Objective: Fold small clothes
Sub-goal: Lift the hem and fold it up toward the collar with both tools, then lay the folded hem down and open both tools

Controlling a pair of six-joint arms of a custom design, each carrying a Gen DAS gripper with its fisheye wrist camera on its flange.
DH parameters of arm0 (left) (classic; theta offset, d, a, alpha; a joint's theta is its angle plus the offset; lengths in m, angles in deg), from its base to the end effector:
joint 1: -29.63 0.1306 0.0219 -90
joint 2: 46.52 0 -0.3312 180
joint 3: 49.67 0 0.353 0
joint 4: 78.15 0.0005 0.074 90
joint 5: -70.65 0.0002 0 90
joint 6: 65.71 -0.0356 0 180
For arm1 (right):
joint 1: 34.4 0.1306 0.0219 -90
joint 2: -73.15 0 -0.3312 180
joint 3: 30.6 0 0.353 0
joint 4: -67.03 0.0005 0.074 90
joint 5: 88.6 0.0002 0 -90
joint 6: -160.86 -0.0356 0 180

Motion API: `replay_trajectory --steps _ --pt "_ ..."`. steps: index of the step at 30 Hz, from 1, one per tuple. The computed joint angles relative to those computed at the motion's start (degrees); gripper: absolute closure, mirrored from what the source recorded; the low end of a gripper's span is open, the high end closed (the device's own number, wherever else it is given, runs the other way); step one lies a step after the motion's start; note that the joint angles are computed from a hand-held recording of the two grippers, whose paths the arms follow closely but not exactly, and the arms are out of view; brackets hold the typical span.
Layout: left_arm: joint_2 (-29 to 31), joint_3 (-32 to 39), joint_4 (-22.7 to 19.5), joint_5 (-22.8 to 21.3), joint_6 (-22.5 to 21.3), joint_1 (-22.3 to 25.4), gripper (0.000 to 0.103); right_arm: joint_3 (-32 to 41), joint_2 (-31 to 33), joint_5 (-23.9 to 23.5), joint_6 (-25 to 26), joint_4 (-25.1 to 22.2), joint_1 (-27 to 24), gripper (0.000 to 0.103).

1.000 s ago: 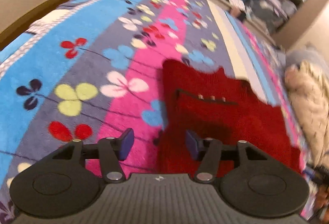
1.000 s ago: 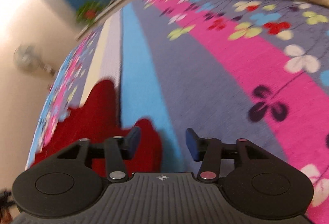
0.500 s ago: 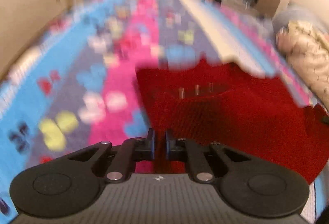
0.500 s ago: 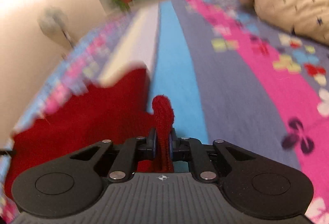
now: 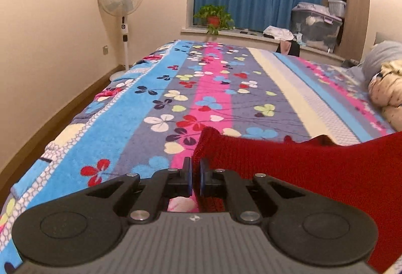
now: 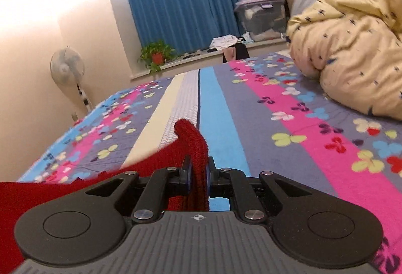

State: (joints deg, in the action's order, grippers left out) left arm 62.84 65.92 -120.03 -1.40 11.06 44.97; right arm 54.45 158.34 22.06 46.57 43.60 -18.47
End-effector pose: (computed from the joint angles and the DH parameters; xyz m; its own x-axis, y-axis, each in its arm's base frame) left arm 0.5529 0.1398 0.4183 -0.5495 0.0750 -0.8321 0.1187 0.9929 0.0111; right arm 0.4319 0.1097 0.4167 -0.3282 0.3066 -0.8935 0.2075 0.9462 0.2484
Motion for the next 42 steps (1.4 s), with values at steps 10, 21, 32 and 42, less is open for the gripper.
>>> replay_trajectory --steps 10,21,32,42 --pt "10.2 9.4 -6.7 -8.1 -1.5 -2.5 0.095 14.1 15.9 2.1 -2.4 -18.6 -1.0 0.090" --pt "12.1 22.2 -31.9 -3.2 1.0 1.2 0.040 10.5 4.6 -6.6 -18.1 -27.3 -1.8 0.053" --pt "-2.5 1.5 -35.8 0.8 -6.1 3.5 0.039 1.4 -2.8 -12.0 -30.8 -34.2 3.6 0.048" --pt "-4.5 1.4 -36.3 8.5 -7.3 6.2 0.089 -2.3 -8.9 -5.0 -29.2 -29.7 5.9 0.088"
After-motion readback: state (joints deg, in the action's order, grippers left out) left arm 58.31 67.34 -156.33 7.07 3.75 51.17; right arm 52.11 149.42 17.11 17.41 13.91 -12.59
